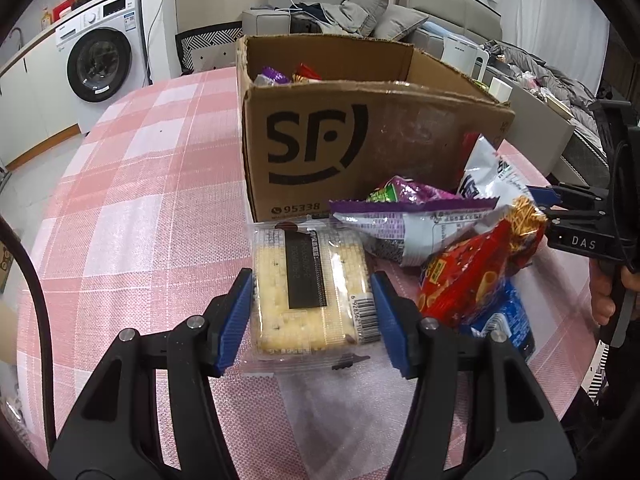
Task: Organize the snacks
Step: 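Lift both held packets and carry them over the cardboard box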
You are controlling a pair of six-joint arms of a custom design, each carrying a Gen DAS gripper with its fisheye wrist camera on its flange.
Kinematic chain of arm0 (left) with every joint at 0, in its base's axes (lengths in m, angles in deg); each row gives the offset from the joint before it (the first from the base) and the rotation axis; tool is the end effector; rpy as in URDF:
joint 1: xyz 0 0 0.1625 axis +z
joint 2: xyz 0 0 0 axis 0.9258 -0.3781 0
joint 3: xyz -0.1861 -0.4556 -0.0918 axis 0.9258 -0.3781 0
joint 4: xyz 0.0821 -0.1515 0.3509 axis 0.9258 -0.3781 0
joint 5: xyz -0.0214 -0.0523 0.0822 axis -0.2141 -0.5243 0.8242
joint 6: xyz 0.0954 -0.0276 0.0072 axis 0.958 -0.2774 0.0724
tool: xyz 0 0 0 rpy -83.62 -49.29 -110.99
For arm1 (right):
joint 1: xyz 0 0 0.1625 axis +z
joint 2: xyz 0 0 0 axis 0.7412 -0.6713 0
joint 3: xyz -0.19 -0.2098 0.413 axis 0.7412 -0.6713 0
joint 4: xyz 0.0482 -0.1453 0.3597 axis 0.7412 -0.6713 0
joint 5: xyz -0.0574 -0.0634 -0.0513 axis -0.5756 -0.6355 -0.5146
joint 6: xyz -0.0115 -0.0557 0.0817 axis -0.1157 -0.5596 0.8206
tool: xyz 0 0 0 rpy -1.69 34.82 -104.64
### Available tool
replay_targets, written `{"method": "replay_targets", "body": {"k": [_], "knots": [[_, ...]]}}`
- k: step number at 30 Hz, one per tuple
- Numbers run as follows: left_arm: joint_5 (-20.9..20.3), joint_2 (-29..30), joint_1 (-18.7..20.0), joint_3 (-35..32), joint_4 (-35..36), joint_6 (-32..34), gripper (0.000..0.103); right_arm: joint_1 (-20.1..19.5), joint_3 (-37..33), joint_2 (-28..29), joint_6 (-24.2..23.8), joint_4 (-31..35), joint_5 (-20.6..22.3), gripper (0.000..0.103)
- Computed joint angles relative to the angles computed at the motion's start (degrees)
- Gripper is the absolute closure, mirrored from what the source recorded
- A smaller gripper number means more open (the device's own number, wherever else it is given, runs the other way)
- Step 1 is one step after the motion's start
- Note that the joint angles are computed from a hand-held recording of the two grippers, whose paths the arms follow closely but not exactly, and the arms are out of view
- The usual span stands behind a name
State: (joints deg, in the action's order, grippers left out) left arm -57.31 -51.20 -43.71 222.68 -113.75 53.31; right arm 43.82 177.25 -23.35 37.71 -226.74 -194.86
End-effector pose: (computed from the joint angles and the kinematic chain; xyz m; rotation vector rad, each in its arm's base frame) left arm -0.3035 -0.3517 0.0453 0.8003 2.4408 -0.6643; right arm 0.0901 -0.3150 0.3012 0.3736 -2.3351 0.7165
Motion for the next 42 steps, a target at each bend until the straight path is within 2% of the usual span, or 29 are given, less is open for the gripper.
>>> {"method": "replay_targets", "body": {"k": [9, 21, 29, 42], "knots": [[2.3, -1.7, -1.4, 0.8, 1.9, -1.5, 0.047, 0.6, -0.2, -1.9, 0.6, -0.7, -0.1, 0.057], [4.9, -6.3, -0.8, 2.0, 1.9, -1.8, 0.047, 2.1, -0.4, -5.6, 2.0, -0.9, 0.8, 0.057], [7.1, -9.8, -2.0, 2.8, 1.3, -1.9, 0.047, 4.1, -0.4, -7.7, 3.3, -0.5, 2.1, 0.057], [9.0, -12.5, -4.3, 3.5, 3.0, -3.6, 0.047, 7.9, -0.4, -8.4, 3.9, -2.0, 0.8, 0.057]]}}
